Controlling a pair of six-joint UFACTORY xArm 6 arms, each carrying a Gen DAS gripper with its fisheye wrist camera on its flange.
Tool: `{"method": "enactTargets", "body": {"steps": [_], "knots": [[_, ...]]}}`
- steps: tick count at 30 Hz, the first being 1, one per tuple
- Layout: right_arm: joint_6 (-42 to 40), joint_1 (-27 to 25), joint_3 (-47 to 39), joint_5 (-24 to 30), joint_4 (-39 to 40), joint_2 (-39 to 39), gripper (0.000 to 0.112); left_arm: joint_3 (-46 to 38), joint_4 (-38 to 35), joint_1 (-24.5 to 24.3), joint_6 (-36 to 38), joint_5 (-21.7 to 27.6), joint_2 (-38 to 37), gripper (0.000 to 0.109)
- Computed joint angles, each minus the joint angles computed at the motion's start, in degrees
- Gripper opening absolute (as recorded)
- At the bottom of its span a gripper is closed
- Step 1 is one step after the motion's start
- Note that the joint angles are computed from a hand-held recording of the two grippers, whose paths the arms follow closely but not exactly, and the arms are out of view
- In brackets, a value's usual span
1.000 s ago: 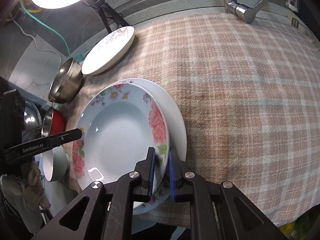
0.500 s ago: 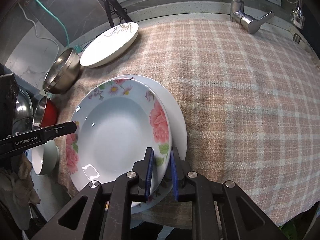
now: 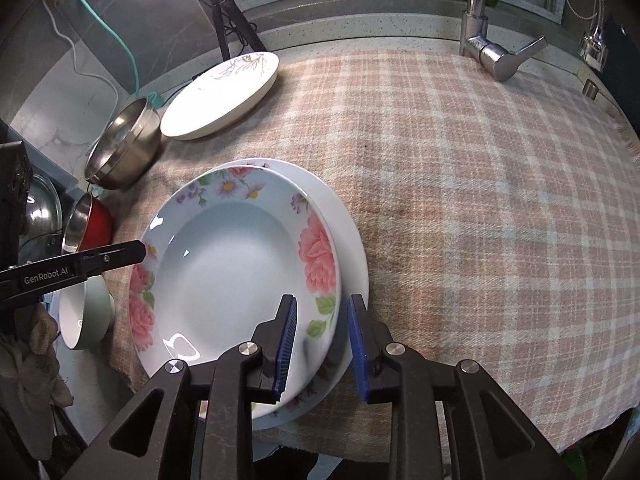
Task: Organize plates and bowls
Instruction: 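Open both grippers and lift them away from the stacked plates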
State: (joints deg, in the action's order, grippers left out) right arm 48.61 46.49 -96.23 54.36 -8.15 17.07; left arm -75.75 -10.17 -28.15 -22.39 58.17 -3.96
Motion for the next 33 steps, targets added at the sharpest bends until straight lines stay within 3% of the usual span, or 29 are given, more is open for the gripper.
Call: {"method": "enactTargets", "body": {"steps": [13, 14, 16, 19, 23, 26, 33], "knots": [[-0.2, -0.3, -0.3, -1.2, -2.9, -1.5, 0.026, 2.0, 2.8, -1.8, -3.8, -4.2, -3.6, 0.013], [-0.4, -0.3, -0.2, -1.5, -3.1, -1.7, 0.026, 2.2, 3.0, -2.0, -4.3, -4.6, -4.0, 0.014], [-0.8, -0.5, 0.2, -2.3, -3.7, -2.3, 0.026, 3.0, 3.5, -2.2, -6.3, -6.0, -4.9, 0.029], [-1.8, -0.7, 0.5, -3.2, -4.8, -3.1, 0.027, 4.2, 4.2, -2.3, -8.8, -7.7, -6.3, 0.03], [-3.0, -1.7, 2.0, -6.9, -5.2, -4.7, 0.039, 4.2, 5.0, -2.3, -10.3, -8.3, -6.8, 0.03], [-4.3, -2.6, 1.9, -8.5, -4.9, -5.3, 0.039, 4.2, 4.9, -2.0, -11.3, -9.0, -7.0, 0.03], [-11.4, -4.9, -6.9, -3.2, -5.2, -2.1, 0.039, 1.9, 5.4, -1.4, -14.3, -10.7, -6.0, 0.03]]}}
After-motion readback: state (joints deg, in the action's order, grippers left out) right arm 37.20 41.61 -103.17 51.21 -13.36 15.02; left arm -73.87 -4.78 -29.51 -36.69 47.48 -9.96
